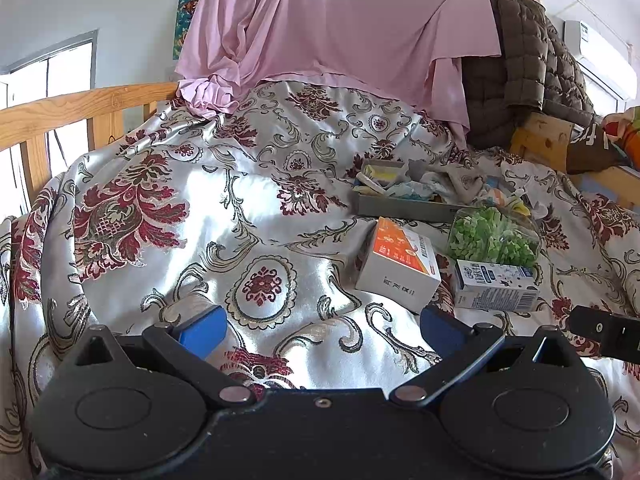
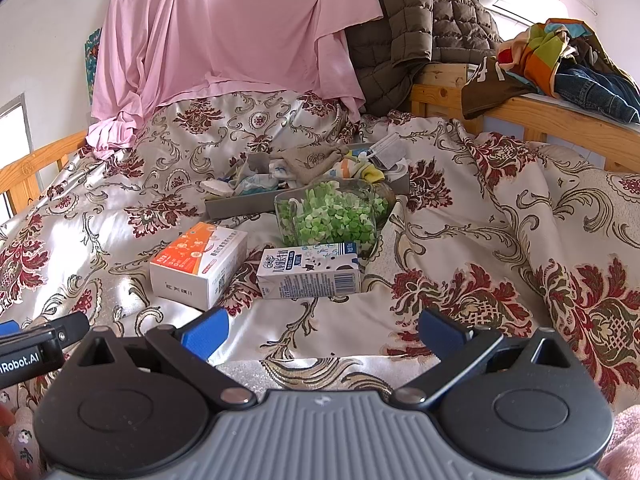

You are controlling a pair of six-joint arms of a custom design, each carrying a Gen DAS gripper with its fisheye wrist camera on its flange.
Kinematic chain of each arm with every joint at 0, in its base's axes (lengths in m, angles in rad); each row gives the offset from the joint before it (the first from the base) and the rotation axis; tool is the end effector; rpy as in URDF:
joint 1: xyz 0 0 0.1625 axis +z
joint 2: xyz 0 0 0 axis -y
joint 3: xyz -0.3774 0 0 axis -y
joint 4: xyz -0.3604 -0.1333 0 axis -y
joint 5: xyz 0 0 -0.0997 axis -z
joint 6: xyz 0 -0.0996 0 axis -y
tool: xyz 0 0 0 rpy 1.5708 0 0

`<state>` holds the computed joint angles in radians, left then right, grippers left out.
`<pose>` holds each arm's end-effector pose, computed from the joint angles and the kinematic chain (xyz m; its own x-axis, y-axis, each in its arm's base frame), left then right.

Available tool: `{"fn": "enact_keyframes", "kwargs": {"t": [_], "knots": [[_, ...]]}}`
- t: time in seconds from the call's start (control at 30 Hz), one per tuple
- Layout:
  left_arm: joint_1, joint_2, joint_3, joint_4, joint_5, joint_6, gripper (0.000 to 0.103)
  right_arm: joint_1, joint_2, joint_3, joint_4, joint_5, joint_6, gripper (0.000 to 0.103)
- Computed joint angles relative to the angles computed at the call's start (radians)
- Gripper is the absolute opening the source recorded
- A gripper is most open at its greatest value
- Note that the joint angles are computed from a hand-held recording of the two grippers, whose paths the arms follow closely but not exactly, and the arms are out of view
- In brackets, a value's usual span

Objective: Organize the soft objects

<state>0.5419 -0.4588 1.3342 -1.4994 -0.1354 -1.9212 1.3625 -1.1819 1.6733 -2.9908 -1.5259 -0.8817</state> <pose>-0.4086 -0.5168 -0.0358 -0.6827 -0.4651 -0.5635 0.4098 0.3947 -0.8223 0.0107 -0.6158 0.3619 -0.7218 -0.3433 0.6010 -0.6814 0.5049 -0.5299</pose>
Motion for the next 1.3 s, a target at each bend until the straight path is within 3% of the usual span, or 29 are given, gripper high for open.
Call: {"fn": "enact_keyframes", "kwargs": {"t": [0.83, 0.97, 1.07, 1.17, 1.3], "knots": [[-0.001, -0.003, 0.015, -0.029, -0.004, 0.022, 0.102, 0.002, 0.000, -0.001, 0.001, -0.003, 0.000, 0.103], [0.000, -0.009, 0.059, -0.190, 0.006, 0.145, 0.102, 0.002, 0.001, -0.002, 0.001, -0.003, 0.001, 0.103], [0.002, -0.013, 0.061, -0.233, -0.011, 0.177, 0.102, 0.002, 0.001, -0.002, 0.001, -0.003, 0.001, 0.103], [0.002, -0.017, 0.054, -0.194, -0.008, 0.141, 0.102, 0.003, 0.001, -0.002, 0.001, -0.005, 0.000, 0.103], [0.003, -0.017, 0.088, -0.383, -0.016, 0.296, 0.102, 0.002, 0.000, -0.001, 0.002, -0.005, 0.000, 0.103]]}}
